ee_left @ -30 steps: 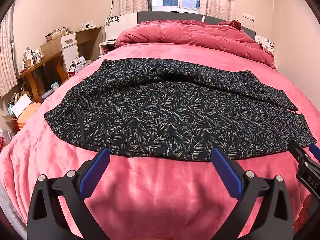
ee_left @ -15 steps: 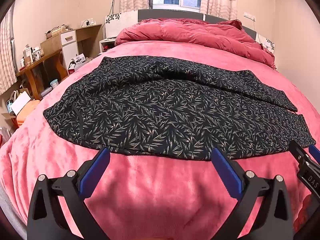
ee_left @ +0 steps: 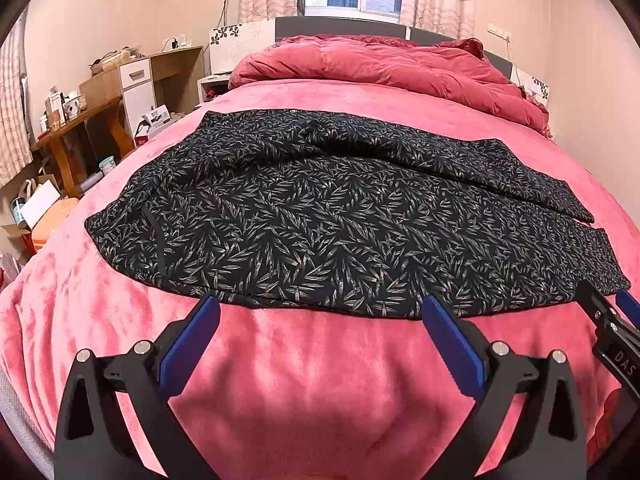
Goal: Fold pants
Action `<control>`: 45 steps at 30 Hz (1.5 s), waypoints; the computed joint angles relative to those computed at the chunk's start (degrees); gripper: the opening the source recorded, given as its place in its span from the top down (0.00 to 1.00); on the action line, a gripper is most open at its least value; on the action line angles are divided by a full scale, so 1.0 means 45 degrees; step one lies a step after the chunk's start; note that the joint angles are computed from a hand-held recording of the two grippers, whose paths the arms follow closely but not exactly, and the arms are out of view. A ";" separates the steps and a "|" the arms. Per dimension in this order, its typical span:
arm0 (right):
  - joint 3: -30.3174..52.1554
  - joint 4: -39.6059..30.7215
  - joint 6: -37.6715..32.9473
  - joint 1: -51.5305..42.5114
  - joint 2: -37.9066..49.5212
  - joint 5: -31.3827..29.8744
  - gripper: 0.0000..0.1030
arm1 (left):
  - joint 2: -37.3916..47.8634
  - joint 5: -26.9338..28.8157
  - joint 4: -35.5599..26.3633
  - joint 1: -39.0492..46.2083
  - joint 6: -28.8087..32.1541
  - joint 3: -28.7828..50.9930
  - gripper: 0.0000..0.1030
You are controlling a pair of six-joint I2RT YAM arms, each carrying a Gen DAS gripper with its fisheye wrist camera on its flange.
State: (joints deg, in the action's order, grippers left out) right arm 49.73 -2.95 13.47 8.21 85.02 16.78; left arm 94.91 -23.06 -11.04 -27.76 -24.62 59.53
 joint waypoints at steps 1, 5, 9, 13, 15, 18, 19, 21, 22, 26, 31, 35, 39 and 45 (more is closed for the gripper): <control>-0.0015 0.0008 0.0018 0.0011 -0.0008 0.0009 0.03 | 0.0027 -0.0014 -0.0029 0.0003 0.0015 0.0025 0.02; 0.0016 -0.0045 0.0032 0.0014 0.0004 0.0054 0.03 | 0.0048 -0.0006 -0.0073 0.0013 -0.0048 0.0043 0.02; 0.0042 -0.0073 0.0027 0.0005 0.0020 0.0058 0.03 | 0.0110 0.0057 -0.0124 0.0050 -0.0060 0.0095 0.02; 0.0019 -0.0055 0.0055 0.0028 0.0018 0.0091 0.03 | 0.0158 0.0401 -0.0186 0.0210 -0.0008 0.0123 0.02; -0.0021 0.0007 0.0161 0.0016 0.0010 0.0067 0.03 | 0.0239 0.1078 -0.0409 0.0443 0.0177 0.0259 0.02; -0.0174 0.0203 0.0346 -0.0376 -0.0110 -0.0587 0.03 | 0.0152 0.2945 -0.0234 0.1174 0.0267 0.0052 0.02; -0.0274 0.0369 0.0427 -0.0557 -0.0177 -0.0897 0.03 | 0.0035 0.3250 0.0038 0.1320 0.0156 -0.0167 0.02; -0.0482 0.0729 0.0666 -0.0894 -0.0273 -0.1311 0.03 | -0.0275 0.3772 0.0705 0.1683 -0.0150 -0.0708 0.02; -0.0448 0.0644 0.0815 -0.1001 -0.0241 -0.1335 0.03 | -0.0471 0.4180 0.1122 0.1951 -0.0271 -0.1038 0.02; -0.0304 0.0159 0.1972 -0.1965 -0.0126 -0.2395 0.03 | -0.0567 0.4839 0.1345 0.2784 -0.0332 -0.1328 0.02; 0.0042 -0.0382 0.3123 -0.3412 0.0138 -0.3522 0.03 | -0.0458 0.5268 0.1437 0.4398 -0.0599 -0.1570 0.02; 0.0493 -0.0805 0.4412 -0.5070 0.0859 -0.5098 0.06 | 0.0059 0.6349 0.1640 0.6284 -0.1163 -0.1436 0.02; 0.0778 -0.0817 0.5381 -0.6268 0.1662 -0.6552 0.18 | 0.0694 0.6558 0.2380 0.7427 -0.1143 -0.1304 0.02; 0.1102 0.0311 0.6402 -0.7517 0.2516 -0.8329 0.27 | 0.1939 0.7298 0.3210 0.8018 -0.0890 -0.0629 0.02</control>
State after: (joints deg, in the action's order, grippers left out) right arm 54.69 -1.55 42.27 -25.62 96.34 -20.70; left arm 103.63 9.78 3.41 8.33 -28.63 56.70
